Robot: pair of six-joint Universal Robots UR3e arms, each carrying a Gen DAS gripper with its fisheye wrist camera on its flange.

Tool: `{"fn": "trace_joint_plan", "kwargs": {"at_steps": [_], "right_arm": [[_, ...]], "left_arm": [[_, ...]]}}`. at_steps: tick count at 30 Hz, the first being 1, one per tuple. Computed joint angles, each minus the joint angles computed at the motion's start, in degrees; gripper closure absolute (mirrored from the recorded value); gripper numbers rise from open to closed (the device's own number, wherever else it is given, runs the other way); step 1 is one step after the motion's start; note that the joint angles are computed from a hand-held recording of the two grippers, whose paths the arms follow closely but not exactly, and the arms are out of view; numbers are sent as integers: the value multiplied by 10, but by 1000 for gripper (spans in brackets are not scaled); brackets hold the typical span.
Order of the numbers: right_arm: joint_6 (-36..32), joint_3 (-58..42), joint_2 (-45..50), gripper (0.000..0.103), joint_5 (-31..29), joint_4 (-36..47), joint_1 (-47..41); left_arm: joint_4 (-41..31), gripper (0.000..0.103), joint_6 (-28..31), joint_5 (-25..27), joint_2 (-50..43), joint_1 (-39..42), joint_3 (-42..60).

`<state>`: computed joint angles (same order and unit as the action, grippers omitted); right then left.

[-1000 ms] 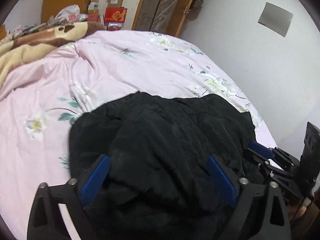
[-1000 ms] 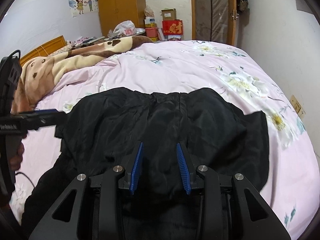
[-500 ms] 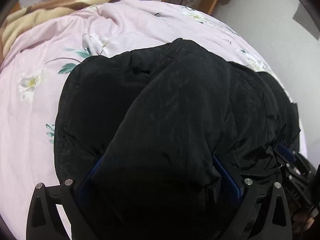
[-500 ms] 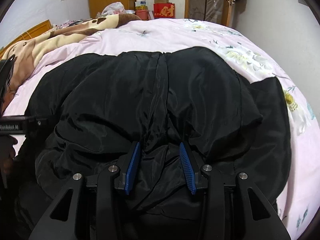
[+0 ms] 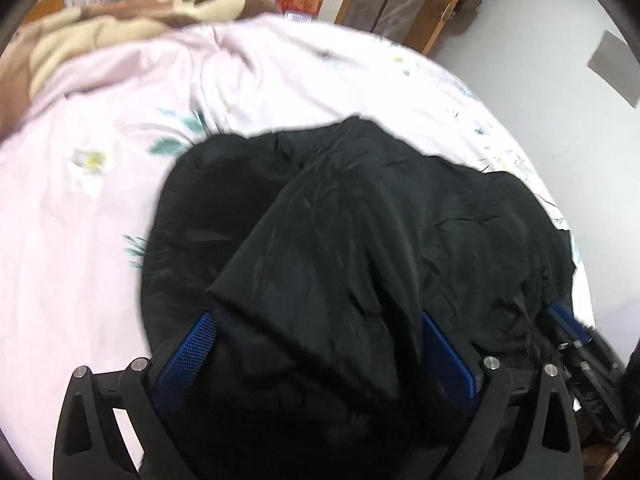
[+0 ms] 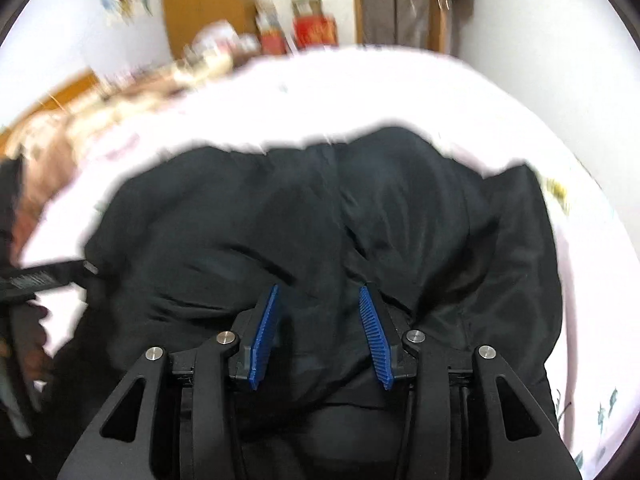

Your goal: Fold large clothes

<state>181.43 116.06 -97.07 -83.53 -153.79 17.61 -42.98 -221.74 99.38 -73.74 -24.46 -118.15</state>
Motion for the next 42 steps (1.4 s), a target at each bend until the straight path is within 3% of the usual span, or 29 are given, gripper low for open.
{"fn": "trace_joint_plan", "kwargs": {"at_steps": [3,7,16,19,22,29,34,37,40,42], "right_arm": [[-3,9,-14,52,37,-6,9],[0,-16,51,52,18,18,48],[18,-47,129,51,-22,22,68],[31,-61,110,51,-13,63,59],[48,-21,29,51,7,72,42],[43,37,-212,51,11,199,17],[57,8,-332,51,-13,327,30],[65,-6,-418,51,-18,417,22],[79,-16,-458,51,-38,454,43],[82,-34,-485,51,-49,494,47]], "left_arm": [[-28,2,-26,53,-13,-52,16],[-28,1,-26,24,-39,-34,6],[-11,0,-22,35,-66,-42,2],[-45,0,-39,13,-33,-40,7],[-95,0,-64,17,16,-62,18],[-288,2,-219,130,89,-239,121],[-425,2,-353,199,71,-370,230],[-496,2,-458,237,45,-475,284],[-622,2,-579,268,-14,-575,376],[-661,2,-636,273,-27,-623,399]]}}
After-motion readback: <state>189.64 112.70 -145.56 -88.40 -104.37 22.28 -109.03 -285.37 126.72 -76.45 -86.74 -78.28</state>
